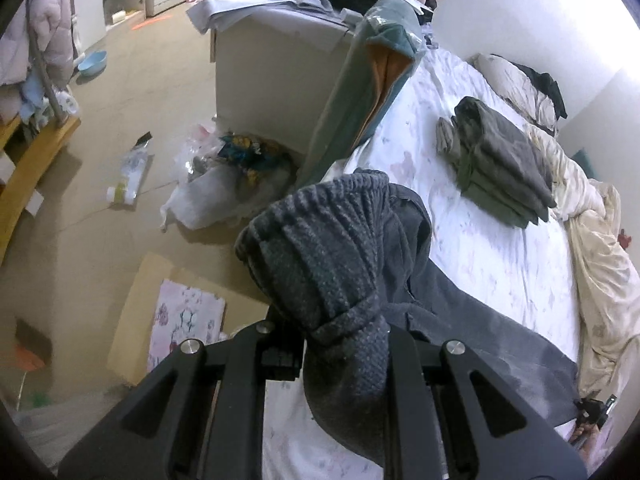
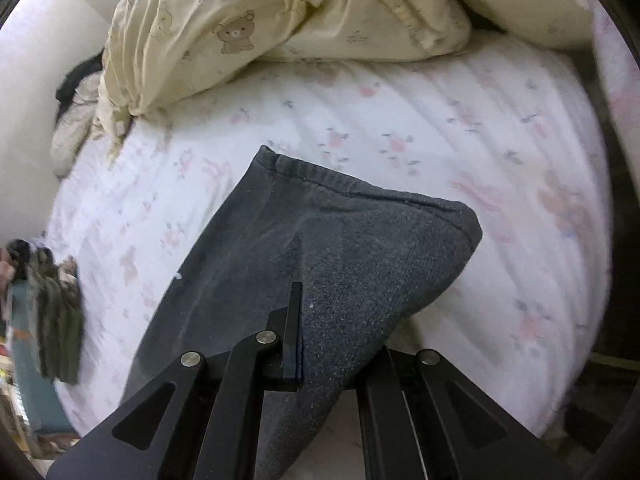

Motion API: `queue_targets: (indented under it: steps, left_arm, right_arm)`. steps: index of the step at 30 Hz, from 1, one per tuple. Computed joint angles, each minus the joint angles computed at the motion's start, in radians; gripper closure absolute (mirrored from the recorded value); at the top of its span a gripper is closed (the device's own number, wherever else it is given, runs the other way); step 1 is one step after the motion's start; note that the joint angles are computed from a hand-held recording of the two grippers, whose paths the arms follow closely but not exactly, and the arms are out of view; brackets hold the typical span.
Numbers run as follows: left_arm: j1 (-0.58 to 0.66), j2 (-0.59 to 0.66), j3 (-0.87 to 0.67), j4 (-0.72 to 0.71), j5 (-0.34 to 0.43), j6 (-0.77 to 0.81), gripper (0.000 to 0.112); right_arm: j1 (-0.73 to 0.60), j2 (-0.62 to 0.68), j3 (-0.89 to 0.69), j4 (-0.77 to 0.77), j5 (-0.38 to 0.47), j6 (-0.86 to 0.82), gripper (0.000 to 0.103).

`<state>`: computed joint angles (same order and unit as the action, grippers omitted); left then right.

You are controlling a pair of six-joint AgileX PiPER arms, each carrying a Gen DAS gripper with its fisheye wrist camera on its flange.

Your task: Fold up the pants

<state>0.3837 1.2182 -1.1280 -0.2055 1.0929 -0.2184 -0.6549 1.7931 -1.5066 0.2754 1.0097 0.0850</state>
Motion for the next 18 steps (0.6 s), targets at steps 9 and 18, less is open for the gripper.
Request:
queue_targets:
  steps: [9, 18]
  left_arm:
    - [-0.028, -0.065, 0.168, 0.106, 0.02, -0.079, 0.1]
    - [-0.021, -0.054, 0.208, 0.102, -0.002, -0.096, 0.1]
  right_arm:
    - [0.03, 0.074, 0.02, -0.237, 0.097, 0.122, 0.099]
    - [0.082, 0.073, 0.03, -0.589, 0.089, 0.321, 0.055]
